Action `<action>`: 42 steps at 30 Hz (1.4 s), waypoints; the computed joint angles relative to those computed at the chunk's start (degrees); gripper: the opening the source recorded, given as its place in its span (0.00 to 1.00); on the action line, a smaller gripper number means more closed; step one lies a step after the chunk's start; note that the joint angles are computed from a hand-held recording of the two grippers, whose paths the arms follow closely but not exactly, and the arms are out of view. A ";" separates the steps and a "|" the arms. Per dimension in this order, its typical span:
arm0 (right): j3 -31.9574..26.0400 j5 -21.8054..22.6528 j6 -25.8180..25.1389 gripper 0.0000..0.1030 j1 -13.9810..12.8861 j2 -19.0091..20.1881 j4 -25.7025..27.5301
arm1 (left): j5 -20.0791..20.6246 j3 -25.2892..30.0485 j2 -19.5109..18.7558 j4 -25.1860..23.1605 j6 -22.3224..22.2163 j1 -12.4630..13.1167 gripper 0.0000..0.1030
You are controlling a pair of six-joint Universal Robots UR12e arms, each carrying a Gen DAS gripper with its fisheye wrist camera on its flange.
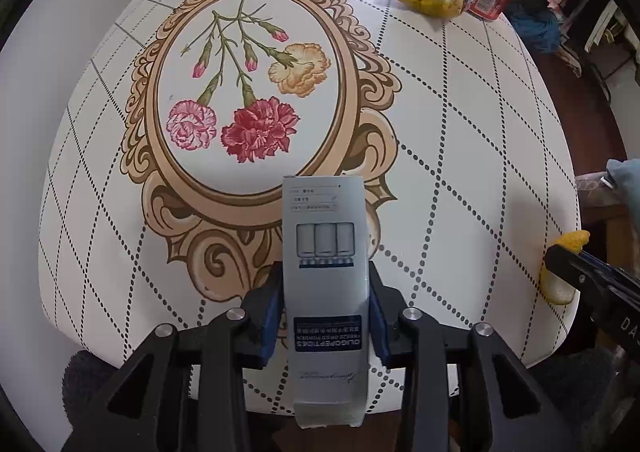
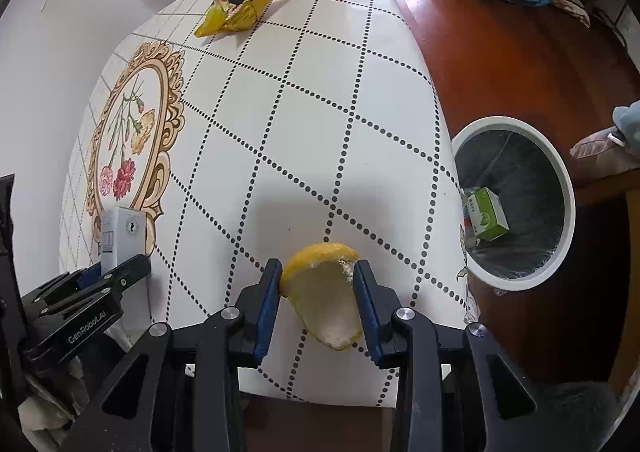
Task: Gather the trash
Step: 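Grasp the white-blue box with the left tool while the right tool grasps the lemon peel, then carry the box and lemon peel over the bin and open both tools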
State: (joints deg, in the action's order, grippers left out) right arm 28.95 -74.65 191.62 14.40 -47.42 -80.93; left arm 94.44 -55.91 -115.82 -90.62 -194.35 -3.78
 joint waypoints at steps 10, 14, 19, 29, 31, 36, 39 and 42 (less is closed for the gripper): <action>2.67 -0.67 3.33 0.34 0.24 -0.77 -4.89 | 3.63 1.95 -0.54 1.63 2.00 -1.56 0.30; 4.07 2.26 4.23 0.11 -0.46 -1.80 -6.91 | 3.55 3.98 -0.68 3.21 2.41 -2.58 0.30; 4.62 5.67 4.56 0.06 -1.40 -2.23 -9.12 | 3.62 8.04 -2.05 4.33 3.33 -3.38 0.30; 6.00 11.29 5.98 0.04 -3.57 -3.81 -14.39 | 5.05 9.67 -3.38 5.03 2.85 -3.58 0.30; 3.54 9.34 4.71 0.17 -3.40 -2.56 -10.94 | 5.64 8.58 -3.15 4.51 2.34 -3.58 0.30; 3.30 8.28 1.26 0.57 -3.01 -1.44 -7.12 | 6.48 5.42 -2.40 2.74 0.54 -3.30 0.30; 3.20 6.73 -1.08 0.56 -2.28 -0.74 -5.32 | 6.31 4.07 -1.97 2.30 0.04 -3.17 0.30; 7.03 5.04 -2.10 0.30 -1.51 -2.26 -9.96 | 6.18 3.39 -1.63 2.40 0.12 -3.13 0.30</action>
State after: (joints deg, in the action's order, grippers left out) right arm 35.98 -69.61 189.52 12.89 -49.68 -90.90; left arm 100.62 -52.53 -117.45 -88.22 -194.22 -6.91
